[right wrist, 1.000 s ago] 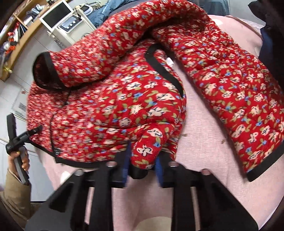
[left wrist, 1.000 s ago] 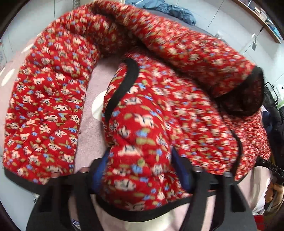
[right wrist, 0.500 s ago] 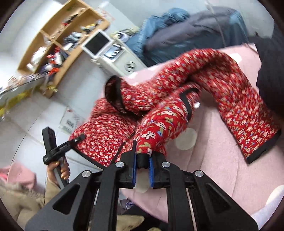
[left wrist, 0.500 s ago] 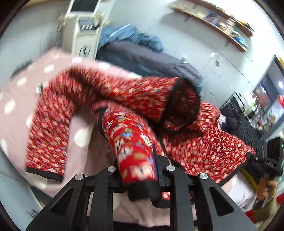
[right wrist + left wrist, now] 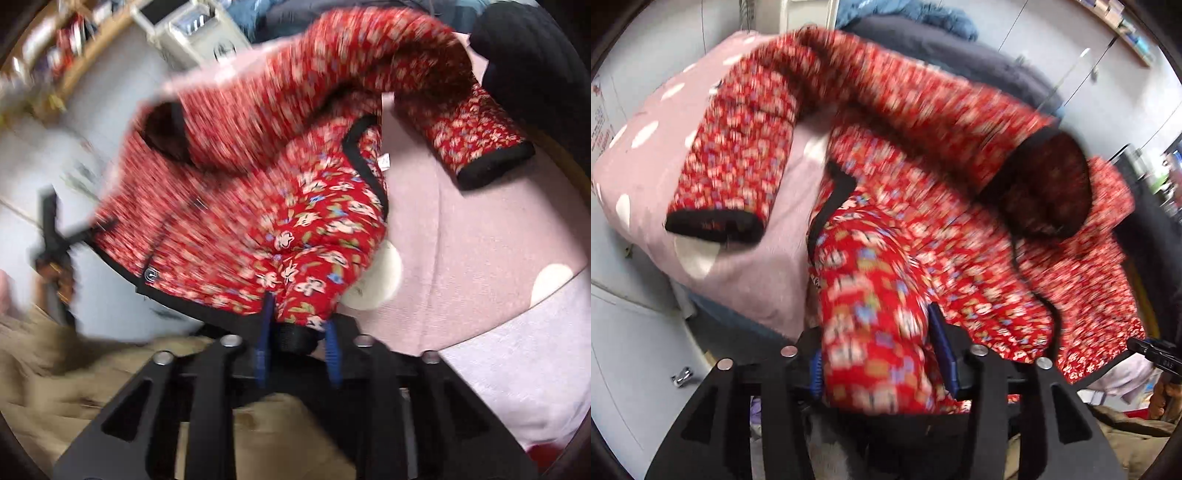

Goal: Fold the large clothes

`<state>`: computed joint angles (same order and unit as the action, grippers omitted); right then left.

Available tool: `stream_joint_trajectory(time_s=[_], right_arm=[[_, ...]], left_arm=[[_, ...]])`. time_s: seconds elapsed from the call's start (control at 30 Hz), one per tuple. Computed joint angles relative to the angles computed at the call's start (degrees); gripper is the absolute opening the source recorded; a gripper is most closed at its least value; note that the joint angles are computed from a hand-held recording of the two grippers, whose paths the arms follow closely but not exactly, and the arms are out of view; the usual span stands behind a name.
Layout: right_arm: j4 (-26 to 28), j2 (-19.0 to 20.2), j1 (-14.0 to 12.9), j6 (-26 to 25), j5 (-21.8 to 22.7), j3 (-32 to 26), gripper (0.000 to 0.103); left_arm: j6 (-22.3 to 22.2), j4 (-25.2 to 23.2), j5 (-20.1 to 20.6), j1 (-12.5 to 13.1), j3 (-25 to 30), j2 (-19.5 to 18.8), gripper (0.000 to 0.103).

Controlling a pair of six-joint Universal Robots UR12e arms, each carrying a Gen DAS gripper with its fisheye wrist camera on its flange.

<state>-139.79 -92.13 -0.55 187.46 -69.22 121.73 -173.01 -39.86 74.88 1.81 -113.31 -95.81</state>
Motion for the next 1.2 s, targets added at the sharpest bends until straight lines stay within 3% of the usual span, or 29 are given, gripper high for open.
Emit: stream_joint_trajectory(time_s=[0.1,0.17,0.27,0.37,0.47,0.63,0.73,0.83,0.93,1.0,1.07,1.2], right_arm=[[2.47,0.99,0.41,-0.03,-2.58,-1.46,0.042],[1.81,0.41,-0.65,1.21,-3.01,-1.96,0.056],[-1.18,-1.56,-1.49,1.79,-7.59,-1.33,0.063],[-4.99,-1.59,-3.10,2.19,-8.40,-1.86,0.064],[-7.50,0.75,-2.95,1.26,-7.27,-4.02,0.064],[-9.26,7.73,1.91,-3.67,-6.95,-9.57,0.064],[-6.09,11.21,4.35,-8.33,-8.39,-12.61,0.064],[1.34,14.74,6.43,-12.65,-10.27,-15.99,0.064],[1.19,16.95,7.90,-16.94,-13.50,-17.34,0.064],[0.00,18.22,7.86,-17.75,-13.97,-18.66,0.064],[-0.41,19.73,7.61,-18.32,-14.87,-20.88,0.064],[-3.82,23.94,6.42,-19.00,-18.16,-27.70,0.063]], left_arm=[[-0.32,0.56,0.32,0.55,0.01,0.39,0.057],[-1.91,4.75,2.01,1.13,-0.47,1.32,0.064],[-5.65,10.70,4.14,2.19,-0.54,2.30,0.072],[-8.36,15.71,2.13,2.62,0.00,1.90,0.072],[-7.54,14.45,3.14,0.07,2.14,-0.23,0.072],[0.11,11.12,3.72,-5.55,5.07,-4.95,0.072],[4.05,6.64,4.40,-7.88,7.89,-8.08,0.072],[8.52,0.88,8.61,-9.91,10.89,-10.91,0.072],[12.91,-0.88,10.65,-10.75,13.24,-13.02,0.072],[12.88,-0.15,10.91,-10.77,15.16,-14.46,0.071],[11.58,0.50,8.30,-10.14,18.52,-16.28,0.070],[2.34,3.53,2.48,-8.90,28.05,-21.40,0.062]])
